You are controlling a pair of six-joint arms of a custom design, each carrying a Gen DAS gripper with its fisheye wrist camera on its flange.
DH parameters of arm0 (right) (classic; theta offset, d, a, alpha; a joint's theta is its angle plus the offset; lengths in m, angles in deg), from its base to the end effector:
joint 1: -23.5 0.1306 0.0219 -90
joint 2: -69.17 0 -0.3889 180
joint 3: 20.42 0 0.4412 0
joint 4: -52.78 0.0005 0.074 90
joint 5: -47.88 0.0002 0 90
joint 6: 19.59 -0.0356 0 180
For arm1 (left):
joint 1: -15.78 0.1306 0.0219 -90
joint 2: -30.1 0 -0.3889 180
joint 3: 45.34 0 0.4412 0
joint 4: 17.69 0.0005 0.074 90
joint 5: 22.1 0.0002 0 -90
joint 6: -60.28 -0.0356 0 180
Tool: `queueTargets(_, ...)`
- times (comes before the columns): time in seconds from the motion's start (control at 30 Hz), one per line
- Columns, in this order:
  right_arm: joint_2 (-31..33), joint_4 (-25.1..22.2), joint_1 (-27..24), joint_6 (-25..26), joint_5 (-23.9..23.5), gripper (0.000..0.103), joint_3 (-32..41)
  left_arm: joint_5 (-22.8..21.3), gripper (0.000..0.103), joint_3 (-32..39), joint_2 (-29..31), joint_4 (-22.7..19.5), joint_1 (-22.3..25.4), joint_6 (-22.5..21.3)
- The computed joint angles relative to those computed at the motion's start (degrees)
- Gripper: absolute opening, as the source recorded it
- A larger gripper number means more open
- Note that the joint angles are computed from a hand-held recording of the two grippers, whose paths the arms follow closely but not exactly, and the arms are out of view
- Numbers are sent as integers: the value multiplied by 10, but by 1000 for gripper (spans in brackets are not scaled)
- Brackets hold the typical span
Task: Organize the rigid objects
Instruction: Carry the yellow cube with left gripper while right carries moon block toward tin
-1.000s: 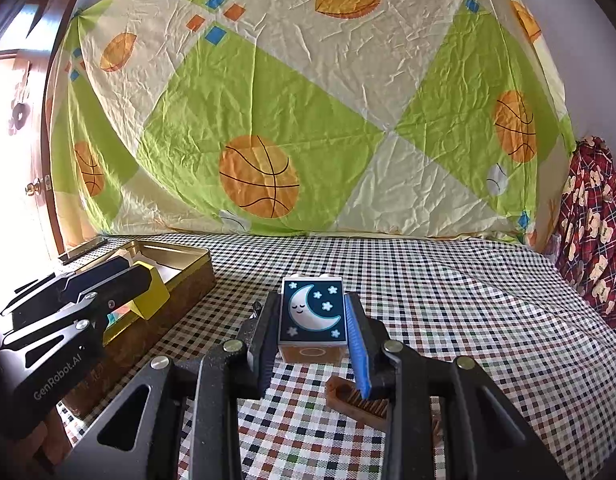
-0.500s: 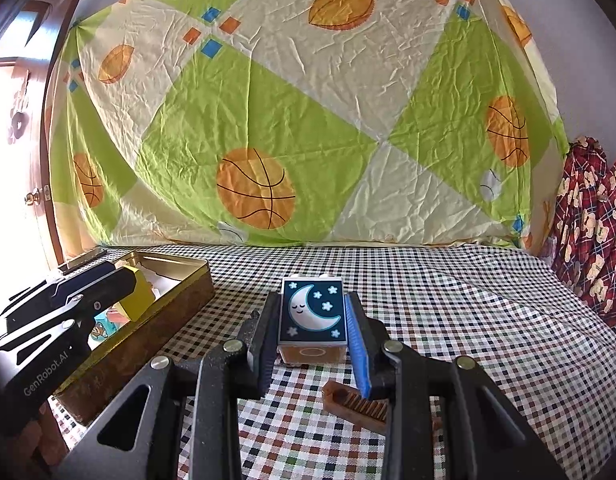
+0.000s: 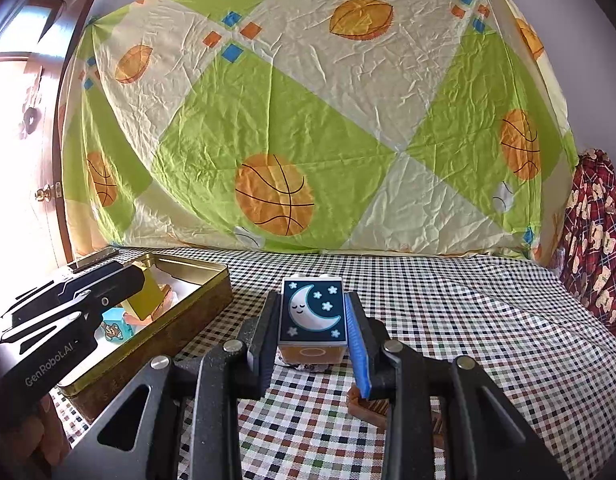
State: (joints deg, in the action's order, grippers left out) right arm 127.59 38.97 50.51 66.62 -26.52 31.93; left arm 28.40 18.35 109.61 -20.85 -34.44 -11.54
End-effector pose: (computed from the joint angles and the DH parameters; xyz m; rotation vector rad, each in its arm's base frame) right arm 0.3242 0.1539 0.3782 -0.2031 1.8949 0.1030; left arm 0.3187 -0.3482 0.3595 0.0527 1.8276 -0.1844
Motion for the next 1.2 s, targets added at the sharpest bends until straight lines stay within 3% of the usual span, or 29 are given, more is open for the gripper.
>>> queueTargets(1.2,85,26,96,15,13,34,45,2,23,-66,-84,-13,36,26)
